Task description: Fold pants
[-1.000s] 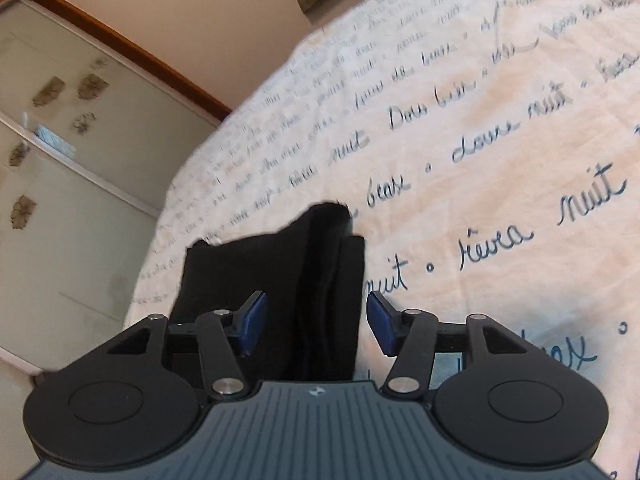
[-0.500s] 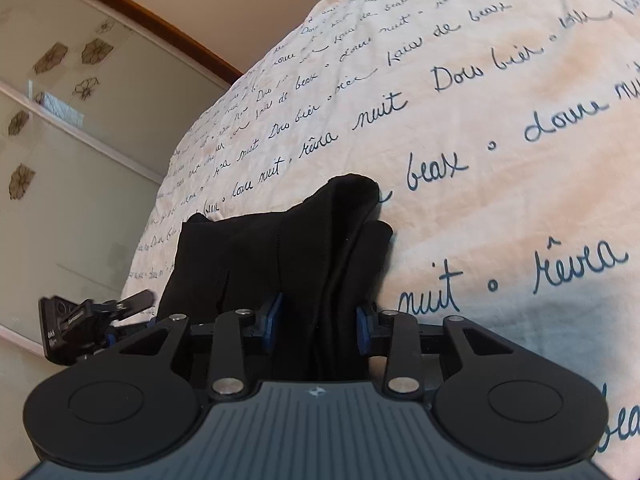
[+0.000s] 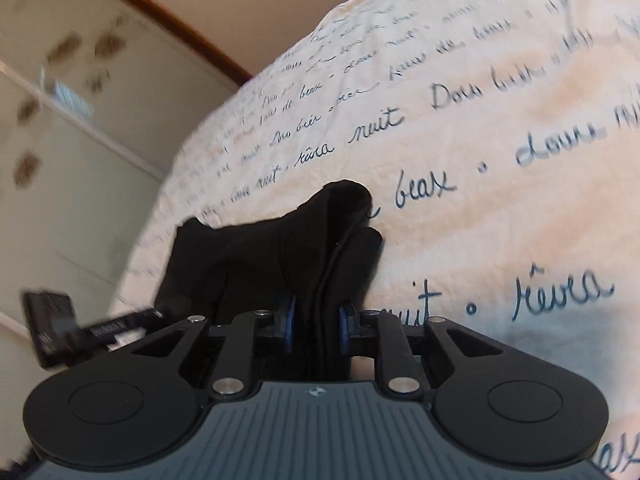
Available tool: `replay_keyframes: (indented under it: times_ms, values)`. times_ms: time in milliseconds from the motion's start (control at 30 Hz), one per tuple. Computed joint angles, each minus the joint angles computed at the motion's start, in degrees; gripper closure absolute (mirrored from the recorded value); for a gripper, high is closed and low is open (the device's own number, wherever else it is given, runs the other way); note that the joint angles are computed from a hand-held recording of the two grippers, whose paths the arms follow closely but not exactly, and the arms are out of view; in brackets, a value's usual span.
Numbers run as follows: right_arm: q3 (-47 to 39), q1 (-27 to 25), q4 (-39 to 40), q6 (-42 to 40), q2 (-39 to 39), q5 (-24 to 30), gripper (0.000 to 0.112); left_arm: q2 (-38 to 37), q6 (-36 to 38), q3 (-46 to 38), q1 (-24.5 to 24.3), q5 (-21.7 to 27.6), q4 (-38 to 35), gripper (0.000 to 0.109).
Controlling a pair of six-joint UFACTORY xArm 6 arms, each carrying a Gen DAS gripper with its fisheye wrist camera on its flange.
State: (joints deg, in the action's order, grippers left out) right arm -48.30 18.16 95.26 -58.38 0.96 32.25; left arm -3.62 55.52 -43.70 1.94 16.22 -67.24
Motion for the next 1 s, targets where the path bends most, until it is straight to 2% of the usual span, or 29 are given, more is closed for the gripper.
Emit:
replay_keyframes:
  times_ms: [33,133,200,267,333,467,533,600,667,733,833,1000]
  values:
    - [0.5,-0.1,1.6,-0.3,-0.2,0.3,0.085,-0.1,0.1,0.1,-0.1,-0.2,0.2,0.079]
    - [2.0,0.0,1.4,2.1,-2.1,0.5,0.067,-0.4,-1.4,-0.1,0.5,0.5,1.6,0.073]
    - [4.1,0.8,1.1,2.3,-5.1,-0.4,0.042,-1.5,-2.2,0.5,1.5,2.3,1.9,0.062]
    - [6.6,1.3,1.4,1.1,-7.8,-0.6,0.037,-3.5,-1.6,2.3,2.1,3.0,2.6,0.056]
    - [8.6,1.5,0.1,2.1,-9.4,0.3,0.037,-5.0,0.3,3.9,2.4,3.1,1.8,0.052]
    - [10.2,3.2,1.2,-0.9,-10.6,0.0,0.037,-5.6,4.2,5.1,1.9,2.1,-3.0,0.050]
    - [9.3,4.0,1.1,0.4,-9.9,-1.3,0.040,-5.7,3.9,5.2,1.0,1.1,-2.7,0.047]
    - [7.9,5.1,-2.4,3.6,-8.8,-4.2,0.068,-6.0,4.0,5.8,-0.1,-0.6,-2.3,0.046]
    - [7.9,4.3,-3.2,4.3,-8.5,-3.2,0.079,-6.1,4.4,6.1,-0.7,-1.5,-2.3,0.049]
    - [8.1,4.3,-3.4,4.0,-8.6,-3.4,0.081,-6.4,3.2,6.4,-0.7,-1.5,-1.1,0.060]
    - [7.4,5.4,-6.6,5.2,-8.9,-5.6,0.083,-7.1,0.8,7.0,-0.4,-1.1,1.1,0.063]
    - [7.2,5.8,-9.6,5.6,-10.5,-6.9,0.090,-9.7,-3.6,8.6,0.6,1.4,5.6,0.078]
